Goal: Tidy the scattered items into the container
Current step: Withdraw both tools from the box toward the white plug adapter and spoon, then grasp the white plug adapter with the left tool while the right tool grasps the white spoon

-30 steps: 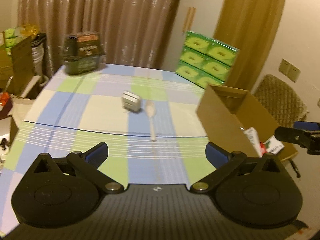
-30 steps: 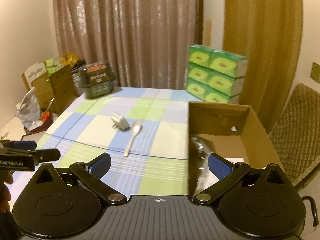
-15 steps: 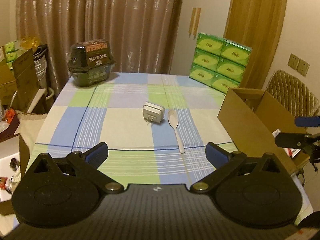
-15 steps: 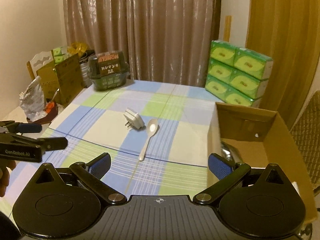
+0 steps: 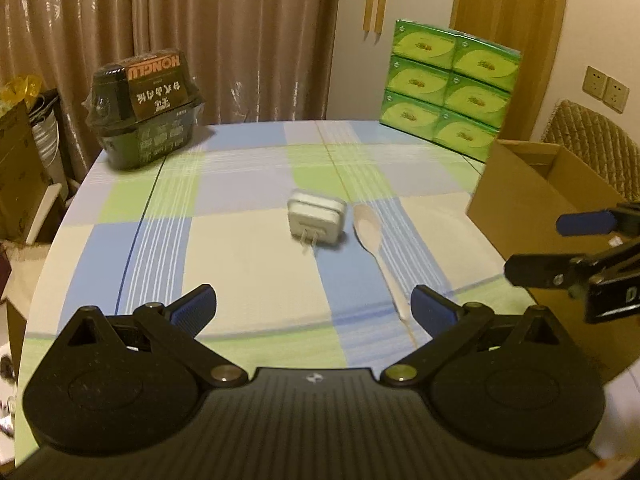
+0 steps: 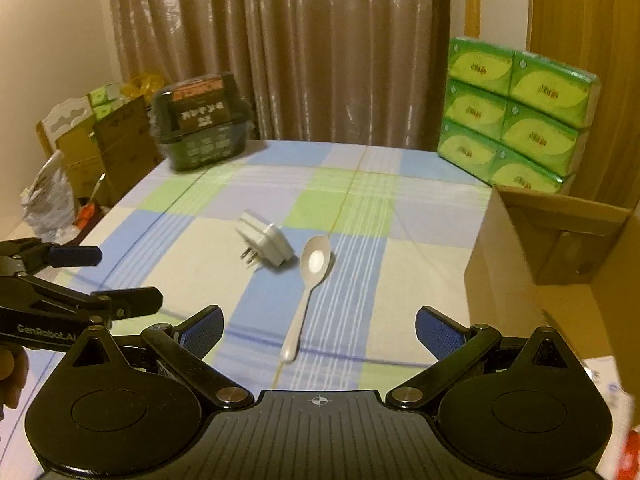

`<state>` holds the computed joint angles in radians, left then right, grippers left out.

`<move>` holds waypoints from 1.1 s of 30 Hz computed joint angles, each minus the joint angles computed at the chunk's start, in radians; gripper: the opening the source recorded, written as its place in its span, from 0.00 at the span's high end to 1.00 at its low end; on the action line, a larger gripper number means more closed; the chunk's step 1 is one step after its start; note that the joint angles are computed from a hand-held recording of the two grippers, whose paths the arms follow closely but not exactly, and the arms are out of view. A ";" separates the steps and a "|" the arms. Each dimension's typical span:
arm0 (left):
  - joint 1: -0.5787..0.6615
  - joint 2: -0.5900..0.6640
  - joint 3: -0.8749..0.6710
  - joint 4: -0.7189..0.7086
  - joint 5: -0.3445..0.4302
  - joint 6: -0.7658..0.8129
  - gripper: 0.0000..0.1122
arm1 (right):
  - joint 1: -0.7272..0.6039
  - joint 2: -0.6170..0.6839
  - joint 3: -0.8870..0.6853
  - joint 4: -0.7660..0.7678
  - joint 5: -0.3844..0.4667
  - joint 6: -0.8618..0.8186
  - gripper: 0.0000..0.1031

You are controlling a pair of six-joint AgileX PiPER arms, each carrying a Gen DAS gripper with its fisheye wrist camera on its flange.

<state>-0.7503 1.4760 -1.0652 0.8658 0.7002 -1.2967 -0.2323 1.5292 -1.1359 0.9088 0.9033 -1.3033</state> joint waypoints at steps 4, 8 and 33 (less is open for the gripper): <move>0.083 0.076 -0.029 0.047 -0.067 0.002 0.10 | 0.053 0.079 -0.019 0.051 -0.078 -0.013 0.13; 0.142 0.134 -0.053 0.084 -0.127 0.020 0.10 | 0.086 0.145 -0.032 0.105 -0.121 -0.042 0.17; 0.266 0.270 -0.076 0.218 -0.320 0.019 0.10 | 0.204 0.390 -0.100 0.296 -0.243 -0.296 0.47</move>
